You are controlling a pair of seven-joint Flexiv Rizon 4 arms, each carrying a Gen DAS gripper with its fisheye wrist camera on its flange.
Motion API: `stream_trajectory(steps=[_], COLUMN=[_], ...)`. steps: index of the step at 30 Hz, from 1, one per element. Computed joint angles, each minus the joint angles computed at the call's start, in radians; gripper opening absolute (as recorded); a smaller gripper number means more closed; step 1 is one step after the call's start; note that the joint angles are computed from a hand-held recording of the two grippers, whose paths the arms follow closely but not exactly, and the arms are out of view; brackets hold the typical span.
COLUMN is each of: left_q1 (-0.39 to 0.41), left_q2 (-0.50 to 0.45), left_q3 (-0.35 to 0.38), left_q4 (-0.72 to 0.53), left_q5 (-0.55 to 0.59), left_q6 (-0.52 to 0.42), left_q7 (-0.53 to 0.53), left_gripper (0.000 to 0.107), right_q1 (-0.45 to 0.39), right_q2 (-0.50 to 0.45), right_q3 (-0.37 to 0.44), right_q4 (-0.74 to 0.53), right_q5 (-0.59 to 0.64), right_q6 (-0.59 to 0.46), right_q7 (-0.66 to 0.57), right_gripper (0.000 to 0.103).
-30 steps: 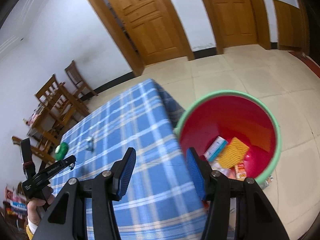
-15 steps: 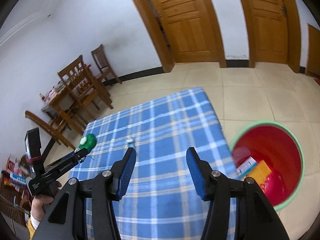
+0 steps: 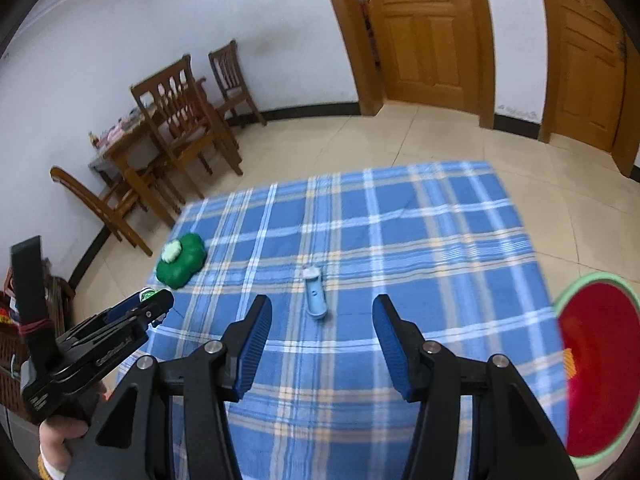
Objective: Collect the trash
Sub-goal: 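Grasp the light blue toy with the right tool while the left holds the keychain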
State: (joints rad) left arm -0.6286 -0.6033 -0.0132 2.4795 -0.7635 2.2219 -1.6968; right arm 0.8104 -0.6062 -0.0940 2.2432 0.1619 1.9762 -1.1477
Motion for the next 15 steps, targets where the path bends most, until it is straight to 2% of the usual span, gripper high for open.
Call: stream_trajectory(steps=[2, 6, 15], left_q1=[0.024, 0.022, 0.078], left_q2=[-0.023, -0.061, -0.12], left_q3=[-0.005, 0.004, -0.011], left_q4=[0.0, -0.009, -0.015], left_q5=[0.025, 0.023, 0.104], left_q6=[0.008, 0.022, 0.045], left_q7=[-0.027, -0.045, -0.135], left_gripper=[0.046, 0.046, 0.046], right_q1=[-0.009, -0.009, -0.001], right_q2=[-0.036, -0.103, -0.18], right_q3=[0.008, 0.001, -0.021], right_q4=[-0.037, -0.098, -0.163], right_q5=[-0.019, -0.056, -0.131], right_q6=[-0.023, -0.066, -0.112], right_q7=[0.005, 0.022, 0.061], right_gripper=[0.056, 0.056, 0.056])
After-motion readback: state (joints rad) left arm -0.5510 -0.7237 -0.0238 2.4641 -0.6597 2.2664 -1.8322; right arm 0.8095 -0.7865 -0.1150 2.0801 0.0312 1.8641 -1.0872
